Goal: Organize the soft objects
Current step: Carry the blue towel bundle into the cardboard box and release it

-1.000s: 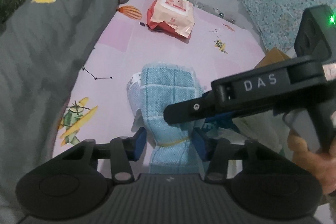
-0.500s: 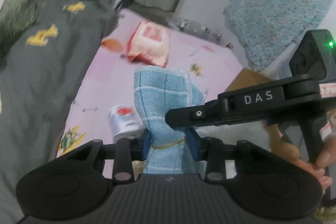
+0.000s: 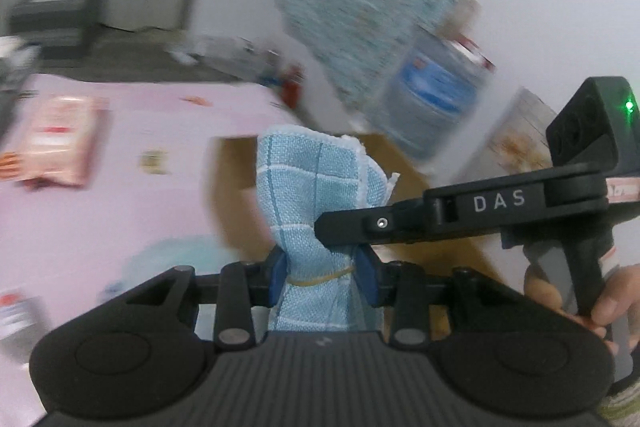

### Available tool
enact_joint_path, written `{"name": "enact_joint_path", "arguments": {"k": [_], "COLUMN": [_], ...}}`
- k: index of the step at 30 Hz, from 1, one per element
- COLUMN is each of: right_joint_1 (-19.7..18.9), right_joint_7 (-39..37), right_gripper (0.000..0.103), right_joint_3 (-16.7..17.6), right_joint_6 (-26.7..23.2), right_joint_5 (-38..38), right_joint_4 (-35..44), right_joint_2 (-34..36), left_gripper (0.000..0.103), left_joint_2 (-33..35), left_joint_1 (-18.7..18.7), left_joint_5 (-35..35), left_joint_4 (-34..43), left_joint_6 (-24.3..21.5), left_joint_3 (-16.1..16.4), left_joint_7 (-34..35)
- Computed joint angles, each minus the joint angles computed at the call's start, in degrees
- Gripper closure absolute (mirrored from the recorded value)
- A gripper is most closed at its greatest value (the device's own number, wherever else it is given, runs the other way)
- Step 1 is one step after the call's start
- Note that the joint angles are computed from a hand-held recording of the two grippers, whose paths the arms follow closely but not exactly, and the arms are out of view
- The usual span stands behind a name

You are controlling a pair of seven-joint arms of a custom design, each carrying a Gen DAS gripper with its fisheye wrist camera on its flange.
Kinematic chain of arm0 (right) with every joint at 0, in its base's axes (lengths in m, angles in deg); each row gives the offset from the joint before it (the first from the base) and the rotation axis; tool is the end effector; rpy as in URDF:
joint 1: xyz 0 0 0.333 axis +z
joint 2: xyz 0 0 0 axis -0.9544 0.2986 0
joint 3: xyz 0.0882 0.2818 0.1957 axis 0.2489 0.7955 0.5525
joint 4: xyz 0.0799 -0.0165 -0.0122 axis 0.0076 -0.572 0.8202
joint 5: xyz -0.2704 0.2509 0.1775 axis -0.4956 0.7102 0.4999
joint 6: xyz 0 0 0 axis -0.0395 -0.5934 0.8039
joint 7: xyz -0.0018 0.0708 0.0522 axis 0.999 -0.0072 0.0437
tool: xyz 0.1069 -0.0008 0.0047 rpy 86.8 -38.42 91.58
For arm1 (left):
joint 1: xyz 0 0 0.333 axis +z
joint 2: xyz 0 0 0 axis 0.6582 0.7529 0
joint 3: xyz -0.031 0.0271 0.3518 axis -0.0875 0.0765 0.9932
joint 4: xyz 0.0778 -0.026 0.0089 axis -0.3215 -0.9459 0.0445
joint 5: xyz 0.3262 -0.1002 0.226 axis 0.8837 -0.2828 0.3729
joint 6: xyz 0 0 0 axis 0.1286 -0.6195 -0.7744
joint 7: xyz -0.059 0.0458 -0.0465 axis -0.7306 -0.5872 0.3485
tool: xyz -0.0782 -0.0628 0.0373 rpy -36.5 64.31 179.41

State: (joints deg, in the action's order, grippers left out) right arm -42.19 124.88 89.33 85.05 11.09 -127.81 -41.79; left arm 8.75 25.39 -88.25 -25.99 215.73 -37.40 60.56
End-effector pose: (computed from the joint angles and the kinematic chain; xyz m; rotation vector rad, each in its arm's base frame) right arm 0.5608 0.4445 0.6742 -1.5749 1.6590 0.0757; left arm 0.5568 -0.3185 0.6621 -1.5435 2.3287 -1.2829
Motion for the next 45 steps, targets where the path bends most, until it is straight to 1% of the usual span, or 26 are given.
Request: {"name": "enact_joint_path", "arguments": {"k": [2, 6, 9, 13, 17, 19, 21, 22, 26, 29, 31, 33, 35, 38, 40, 43, 45], "right_joint_1": [-0.8, -3.7, -6.0, -8.3, -9.7, -9.7, -9.4, -9.3, -8.9, -8.7, -8.6, -8.5, -8.3, -7.9, -7.5, -6.4, -5.2], "right_joint_7": [2.7, 7.1, 8.8, 8.2, 6.1, 5.9, 6.1, 5.9, 6.0, 7.5, 8.8, 10.8, 12.3, 14.5, 15.8, 16.5, 15.6], "right_gripper": [0.083, 0.083, 0.083, 0.083, 0.081, 0.081, 0.080, 0.079, 0.076, 0.075, 0.075, 0.074, 0.073, 0.069, 0.062, 0.059, 0.058], "right_joint_3": [-1.7, -3.1, -3.2, -3.4, -3.8, -3.8, -3.8, -3.8, -4.0, -3.9, -3.8, -3.4, -2.8, -1.7, -0.8, 0.4, 1.0], "right_joint_6": [-0.3, -2.5, -5.4, -10.1, -13.7, -15.7, -18.0, -18.1, -17.5, -16.8, -15.0, -12.2, -7.9, -1.7, 3.0, 9.4, 13.7], "right_joint_5": [-1.6, -4.8, -7.8, -11.1, -11.9, -13.6, -15.8, -16.1, -16.9, -17.3, -17.5, -17.8, -17.6, -17.2, -16.8, -15.5, -13.1], "right_joint_4": [-6.6, -16.5, -19.7, -19.6, -18.9, -17.2, -15.4, -15.4, -15.2, -16.0, -17.3, -19.1, -21.5, -24.0, -25.4, -26.0, -25.6], "right_joint_2": [-5.3, -12.9, -15.5, -15.2, -13.5, -11.6, -10.2, -10.0, -9.7, -10.9, -12.2, -14.1, -16.2, -18.6, -19.5, -19.4, -18.2], "left_gripper": [0.065, 0.065, 0.065, 0.065, 0.065, 0.065, 0.065, 0.065, 0.063, 0.060, 0.057, 0.052, 0.045, 0.041, 0.038, 0.035, 0.033], "left_joint_2": [5.0, 14.7, 21.1, 29.1, 35.4, 36.8, 37.8, 38.2, 37.4, 34.7, 32.5, 29.2, 25.0, 18.2, 12.9, 4.4, -0.9], "left_joint_1": [-1.4, -4.5, -6.9, -10.0, -12.1, -12.4, -12.6, -12.8, -12.4, -11.3, -10.6, -9.2, -7.6, -4.9, -2.7, 0.0, 1.3], "left_joint_5": [0.8, 5.4, 9.0, 13.2, 15.5, 16.0, 16.3, 16.7, 16.9, 16.4, 16.2, 15.4, 14.6, 12.5, 10.5, 7.8, 6.1], "left_joint_4": [5.7, 16.6, 24.1, 34.2, 42.9, 44.5, 45.5, 46.2, 44.8, 41.2, 38.8, 34.8, 30.0, 22.3, 16.4, 6.9, 1.1], "left_joint_6": [-2.9, -7.8, -11.1, -16.1, -22.1, -24.0, -24.6, -25.0, -24.1, -22.3, -21.3, -19.7, -18.0, -14.9, -12.3, -7.6, -4.7], "left_joint_3": [-1.4, -3.7, -4.6, -4.5, -4.1, -3.8, -3.5, -3.4, -3.5, -3.9, -4.1, -4.5, -4.6, -4.3, -3.7, -1.8, -0.2], "left_joint_7": [-0.6, -3.1, -5.3, -8.6, -12.0, -13.6, -14.8, -15.4, -15.4, -14.4, -13.6, -11.7, -9.8, -7.6, -5.8, -4.3, -3.5]}}
